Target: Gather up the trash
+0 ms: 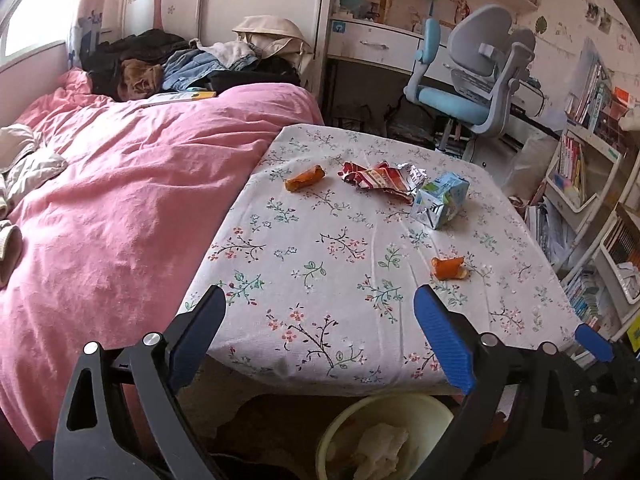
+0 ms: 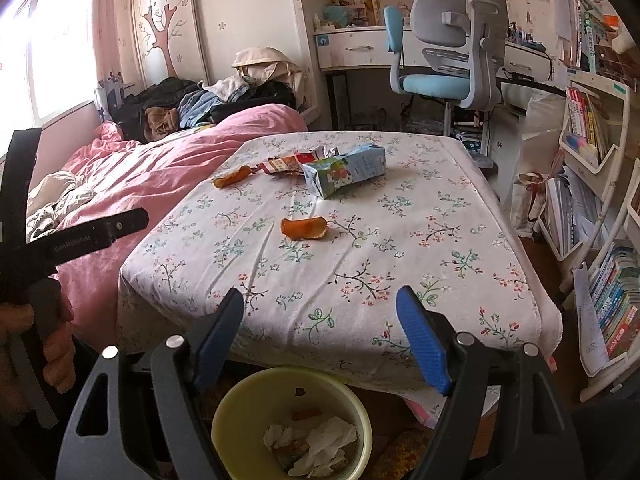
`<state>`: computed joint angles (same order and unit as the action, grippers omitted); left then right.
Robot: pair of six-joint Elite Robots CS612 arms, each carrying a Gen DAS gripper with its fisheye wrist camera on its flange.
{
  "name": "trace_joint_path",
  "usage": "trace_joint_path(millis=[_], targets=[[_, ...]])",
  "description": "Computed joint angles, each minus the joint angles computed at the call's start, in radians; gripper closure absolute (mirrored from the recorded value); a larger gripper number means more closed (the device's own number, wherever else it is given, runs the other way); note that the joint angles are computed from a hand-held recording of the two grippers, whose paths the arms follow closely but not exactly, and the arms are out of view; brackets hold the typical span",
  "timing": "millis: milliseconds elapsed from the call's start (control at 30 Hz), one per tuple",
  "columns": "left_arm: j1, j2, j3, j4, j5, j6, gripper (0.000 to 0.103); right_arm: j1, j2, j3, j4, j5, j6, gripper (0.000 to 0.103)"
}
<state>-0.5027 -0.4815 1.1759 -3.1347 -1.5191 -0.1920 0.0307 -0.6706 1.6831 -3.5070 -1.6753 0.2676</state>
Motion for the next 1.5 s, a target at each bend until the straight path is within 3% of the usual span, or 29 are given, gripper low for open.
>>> trace_joint_path(millis=[1500], targets=[[0.001, 0.011, -0.018, 0.048, 0.006, 0.005, 0.011, 0.002, 0.011, -0.028, 0.050, 0.045, -0.029, 0.027]])
